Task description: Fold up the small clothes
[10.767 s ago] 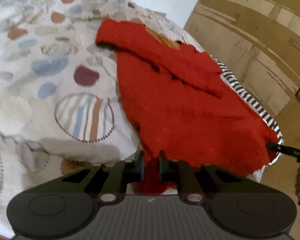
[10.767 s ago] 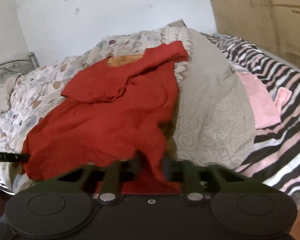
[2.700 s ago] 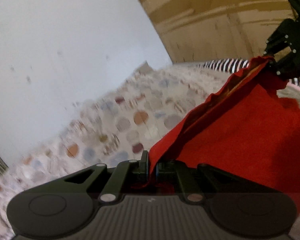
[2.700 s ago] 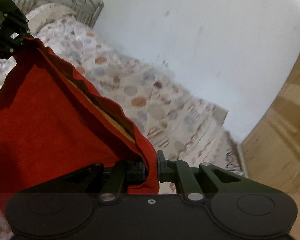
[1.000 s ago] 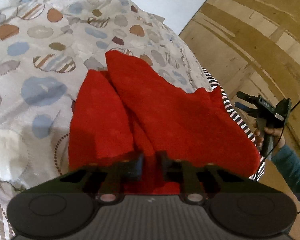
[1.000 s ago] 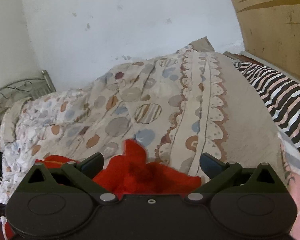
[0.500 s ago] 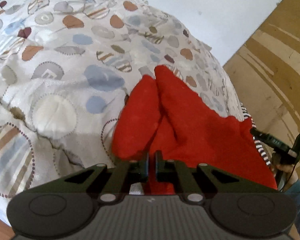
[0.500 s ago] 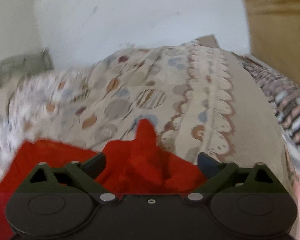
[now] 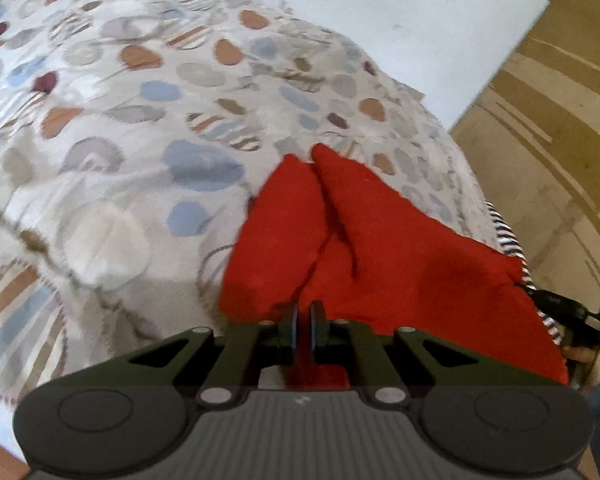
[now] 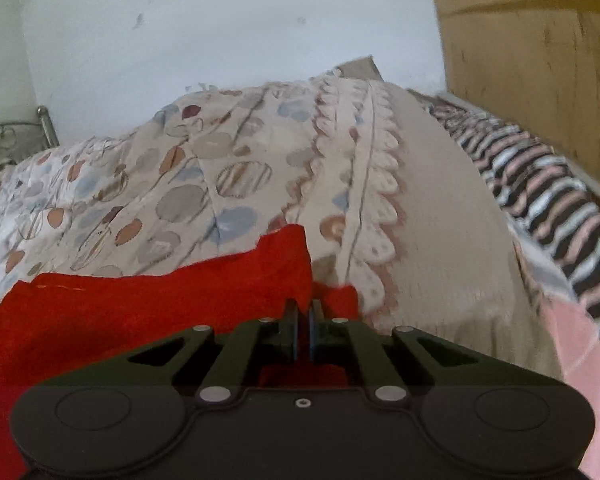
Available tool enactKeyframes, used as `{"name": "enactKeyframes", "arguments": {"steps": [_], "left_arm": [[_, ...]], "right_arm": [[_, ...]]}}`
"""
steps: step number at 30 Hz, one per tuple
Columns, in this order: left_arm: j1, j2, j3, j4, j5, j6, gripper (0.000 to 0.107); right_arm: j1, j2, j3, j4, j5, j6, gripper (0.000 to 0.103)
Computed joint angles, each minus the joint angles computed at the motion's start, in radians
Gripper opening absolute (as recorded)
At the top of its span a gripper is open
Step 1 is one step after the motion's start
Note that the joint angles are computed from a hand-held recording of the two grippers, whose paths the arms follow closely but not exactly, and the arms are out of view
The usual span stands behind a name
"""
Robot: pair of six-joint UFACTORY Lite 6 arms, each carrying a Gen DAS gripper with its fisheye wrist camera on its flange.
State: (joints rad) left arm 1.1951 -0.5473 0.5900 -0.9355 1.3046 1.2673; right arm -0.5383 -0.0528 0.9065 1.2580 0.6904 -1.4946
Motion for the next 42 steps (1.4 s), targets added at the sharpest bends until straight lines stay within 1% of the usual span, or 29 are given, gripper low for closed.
{"name": "enactKeyframes", "arguments": {"steps": [3,4,6,7,8,10,12,14,15,16,17,20,21,23,24,26,27,29,30,32,33,34,35,36,37,38,39,40,42], "left_arm": [[-0.032,0.027,0.044,-0.035,-0.002,0.021,0.008],[-0.046,0.034,0.057,-0.050,-0.007,0.022,0.012],[-0.119,0.072,0.099,-0.095,-0.057,0.017,0.029],[-0.165,0.097,0.120,-0.122,-0.092,0.020,0.042],[-0.219,0.137,0.145,-0.157,-0.134,0.029,0.051],[-0.343,0.253,0.220,-0.223,-0.233,0.055,0.057],[-0.469,0.398,0.336,-0.239,-0.340,0.039,0.058],[-0.556,0.524,0.441,-0.228,-0.423,-0.007,0.057],[-0.589,0.590,0.496,-0.225,-0.442,-0.025,0.056],[-0.603,0.632,0.528,-0.226,-0.443,-0.031,0.034],[-0.615,0.671,0.561,-0.228,-0.433,-0.043,0.008],[-0.633,0.666,0.561,-0.269,-0.444,-0.037,0.006],[-0.645,0.616,0.529,-0.289,-0.484,0.008,0.006],[-0.685,0.498,0.463,-0.325,-0.601,0.124,0.005],[-0.726,0.435,0.428,-0.326,-0.695,0.175,0.005],[-0.800,0.397,0.415,-0.283,-0.817,0.177,0.006],[-0.832,0.415,0.430,-0.225,-0.857,0.124,0.005],[-0.870,0.487,0.475,-0.102,-0.891,-0.019,0.006],[-0.874,0.526,0.489,-0.096,-0.889,-0.042,0.006],[-0.861,0.581,0.508,-0.108,-0.859,-0.052,0.008],[-0.860,0.595,0.513,-0.074,-0.859,-0.106,0.010],[-0.843,0.599,0.511,-0.066,-0.848,-0.124,0.019],[-0.832,0.591,0.503,-0.058,-0.847,-0.154,0.038],[-0.820,0.572,0.487,-0.052,-0.857,-0.176,0.052],[-0.807,0.548,0.466,-0.059,-0.869,-0.177,0.074],[-0.793,0.502,0.426,-0.090,-0.889,-0.152,0.085],[-0.780,0.458,0.389,-0.118,-0.904,-0.126,0.087],[-0.768,0.413,0.357,-0.133,-0.908,-0.112,0.090],[-0.735,0.299,0.278,-0.123,-0.887,-0.104,0.099]], "right_arm": [[0.004,-0.009,-0.018,0.013,-0.007,-0.039,0.005],[0.002,-0.006,-0.017,0.015,-0.005,-0.037,0.005],[0.007,0.010,-0.012,0.028,-0.006,-0.030,0.006],[0.009,0.018,-0.012,0.041,-0.008,-0.032,0.006],[0.004,0.020,-0.019,0.055,-0.004,-0.042,0.006],[-0.002,0.023,-0.034,0.086,0.001,-0.064,0.006],[-0.011,0.023,-0.042,0.103,0.013,-0.081,0.006],[-0.023,0.026,-0.045,0.111,0.029,-0.092,0.006],[-0.028,0.028,-0.045,0.113,0.036,-0.096,0.006],[-0.030,0.030,-0.045,0.117,0.040,-0.101,0.006],[-0.031,0.031,-0.045,0.119,0.041,-0.104,0.006],[-0.027,0.018,-0.053,0.124,0.034,-0.119,0.007],[-0.023,0.006,-0.058,0.125,0.030,-0.128,0.009],[-0.013,-0.035,-0.078,0.144,0.020,-0.178,0.009],[-0.008,-0.059,-0.090,0.163,0.012,-0.218,0.007],[0.029,-0.106,-0.110,0.207,-0.058,-0.275,0.001],[0.050,-0.111,-0.106,0.214,-0.099,-0.270,0.001],[0.073,-0.092,-0.086,0.237,-0.163,-0.235,0.000],[0.070,-0.068,-0.068,0.221,-0.167,-0.180,0.000],[0.047,-0.027,-0.043,0.167,-0.133,-0.089,0.000],[0.037,-0.025,-0.051,0.152,-0.123,-0.081,0.000],[0.032,-0.033,-0.066,0.139,-0.120,-0.090,0.001],[0.024,-0.046,-0.081,0.134,-0.115,-0.108,0.006],[0.008,-0.061,-0.099,0.139,-0.103,-0.135,0.014],[-0.001,-0.083,-0.114,0.134,-0.106,-0.139,0.020],[-0.008,-0.106,-0.127,0.124,-0.115,-0.134,0.039],[-0.019,-0.130,-0.140,0.123,-0.117,-0.136,0.058],[-0.037,-0.165,-0.160,0.135,-0.113,-0.146,0.063],[-0.066,-0.230,-0.188,0.129,-0.093,-0.146,0.075]]}}
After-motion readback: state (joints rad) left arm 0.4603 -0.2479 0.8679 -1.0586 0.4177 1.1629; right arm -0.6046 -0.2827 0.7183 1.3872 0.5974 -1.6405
